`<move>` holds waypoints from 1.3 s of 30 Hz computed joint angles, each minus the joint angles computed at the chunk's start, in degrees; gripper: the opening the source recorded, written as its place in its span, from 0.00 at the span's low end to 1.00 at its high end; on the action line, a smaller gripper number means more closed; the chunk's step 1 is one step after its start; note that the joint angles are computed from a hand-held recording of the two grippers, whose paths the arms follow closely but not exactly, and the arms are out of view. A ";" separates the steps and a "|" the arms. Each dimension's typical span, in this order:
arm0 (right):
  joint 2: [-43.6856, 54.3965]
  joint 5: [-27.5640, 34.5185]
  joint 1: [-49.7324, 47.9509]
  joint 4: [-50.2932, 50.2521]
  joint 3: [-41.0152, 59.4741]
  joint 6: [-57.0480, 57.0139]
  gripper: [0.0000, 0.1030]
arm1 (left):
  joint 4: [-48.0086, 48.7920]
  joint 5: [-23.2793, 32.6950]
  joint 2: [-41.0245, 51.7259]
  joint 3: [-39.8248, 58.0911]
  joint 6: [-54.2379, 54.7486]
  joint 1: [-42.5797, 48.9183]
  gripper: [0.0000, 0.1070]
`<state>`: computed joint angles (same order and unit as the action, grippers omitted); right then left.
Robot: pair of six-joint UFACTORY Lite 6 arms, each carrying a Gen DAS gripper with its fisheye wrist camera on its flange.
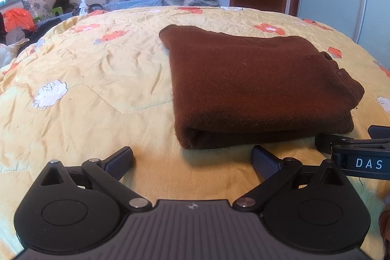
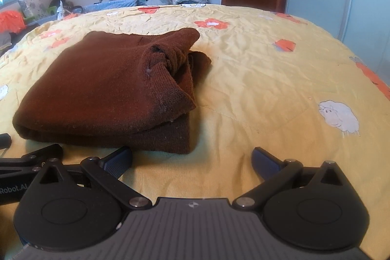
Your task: Fold small clothes
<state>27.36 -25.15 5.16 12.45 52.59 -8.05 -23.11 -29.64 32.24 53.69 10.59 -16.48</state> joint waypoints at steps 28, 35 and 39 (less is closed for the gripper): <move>-0.65 -1.09 0.59 0.27 -1.66 0.22 1.00 | -7.20 3.73 -0.88 1.24 4.56 -0.76 0.96; -0.65 -1.16 0.63 0.30 -1.70 0.23 1.00 | -7.14 3.68 -0.87 1.20 4.51 -0.77 0.96; -0.65 -1.20 0.65 0.33 -1.73 0.22 1.00 | -7.03 3.66 -0.85 1.19 4.45 -0.72 0.96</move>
